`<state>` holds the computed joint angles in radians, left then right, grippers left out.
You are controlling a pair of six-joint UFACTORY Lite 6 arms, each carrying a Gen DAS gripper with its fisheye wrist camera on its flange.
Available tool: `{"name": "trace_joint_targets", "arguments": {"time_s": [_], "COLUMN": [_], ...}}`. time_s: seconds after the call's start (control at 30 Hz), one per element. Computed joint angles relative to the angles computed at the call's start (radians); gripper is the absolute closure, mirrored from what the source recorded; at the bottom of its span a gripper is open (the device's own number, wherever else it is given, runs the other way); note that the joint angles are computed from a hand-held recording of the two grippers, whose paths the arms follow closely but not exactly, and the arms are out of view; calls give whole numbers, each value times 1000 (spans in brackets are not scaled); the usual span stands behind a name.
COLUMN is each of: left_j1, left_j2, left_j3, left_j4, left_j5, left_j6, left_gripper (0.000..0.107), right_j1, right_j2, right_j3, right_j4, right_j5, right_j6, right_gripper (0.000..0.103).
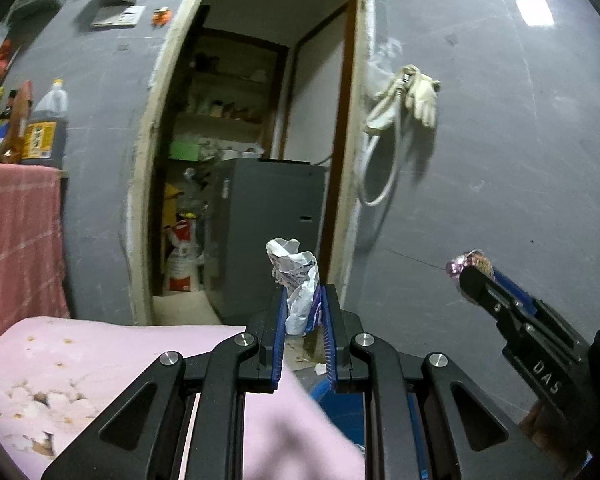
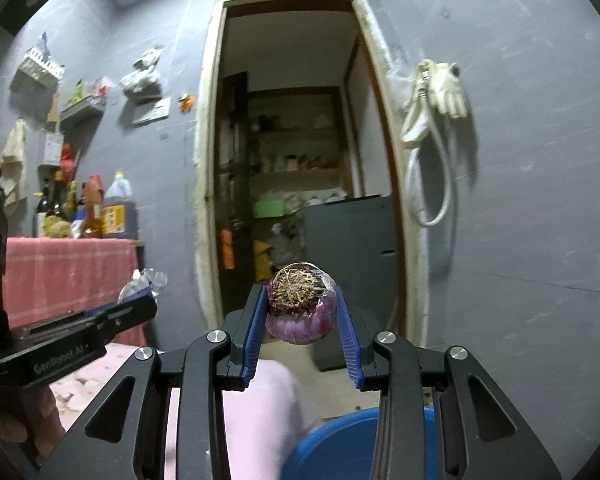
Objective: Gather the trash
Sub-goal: 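Lift the wrapper scrap and purple onion and carry both over the blue basin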
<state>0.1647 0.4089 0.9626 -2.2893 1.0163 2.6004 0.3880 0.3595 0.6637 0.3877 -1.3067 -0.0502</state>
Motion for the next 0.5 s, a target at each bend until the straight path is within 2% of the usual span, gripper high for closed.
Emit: {"name": "trace_joint_targets", "arguments": {"time_s": [0.27, 0.5], "left_j1": [-133, -220], "left_j2": [33, 85], "left_j3": [13, 53], "left_j4": [-86, -132], "left_j5": [-42, -92], "left_j6": [55, 69], "left_gripper": [93, 93], "right_j1": [-83, -162], "right_j2": [-45, -42], "right_j3": [-94, -108], "right_j4": [-1, -40], "right_j5": [-35, 3], "right_j6": [31, 78], "right_gripper": [71, 71]}}
